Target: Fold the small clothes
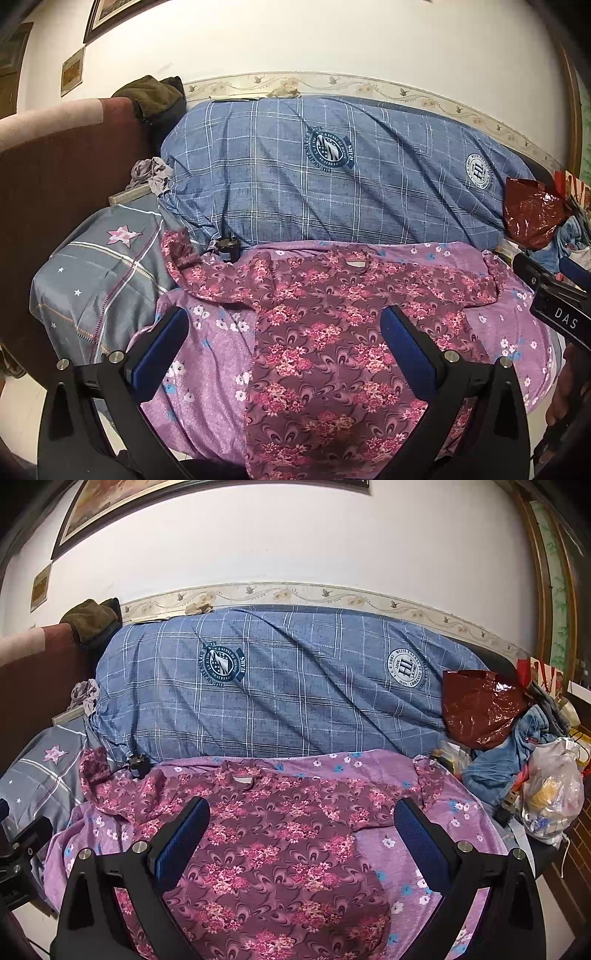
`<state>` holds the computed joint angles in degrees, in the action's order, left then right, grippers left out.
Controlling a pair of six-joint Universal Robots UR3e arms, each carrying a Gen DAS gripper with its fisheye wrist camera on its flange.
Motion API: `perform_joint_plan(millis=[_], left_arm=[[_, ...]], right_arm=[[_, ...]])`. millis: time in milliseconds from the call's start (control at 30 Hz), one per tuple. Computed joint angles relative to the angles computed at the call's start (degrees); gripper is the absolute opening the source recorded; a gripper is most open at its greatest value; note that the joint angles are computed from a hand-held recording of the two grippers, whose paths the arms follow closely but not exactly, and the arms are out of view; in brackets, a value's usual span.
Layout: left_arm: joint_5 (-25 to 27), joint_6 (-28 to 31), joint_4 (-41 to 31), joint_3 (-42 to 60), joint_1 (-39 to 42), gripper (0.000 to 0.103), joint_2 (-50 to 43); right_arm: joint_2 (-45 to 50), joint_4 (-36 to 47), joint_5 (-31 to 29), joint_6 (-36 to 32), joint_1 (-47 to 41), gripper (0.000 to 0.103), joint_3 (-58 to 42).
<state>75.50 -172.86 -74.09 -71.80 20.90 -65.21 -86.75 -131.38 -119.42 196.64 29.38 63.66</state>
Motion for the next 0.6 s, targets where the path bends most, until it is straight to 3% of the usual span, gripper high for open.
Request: perform_joint_plan(millis=[600], left_arm=[[3.0, -1.1, 0.7, 0.9, -3.7, 0.103, -1.4]], right_arm=[[-0.3, -1.5, -0.7, 0.4, 0.1, 0.101, 1.5]])
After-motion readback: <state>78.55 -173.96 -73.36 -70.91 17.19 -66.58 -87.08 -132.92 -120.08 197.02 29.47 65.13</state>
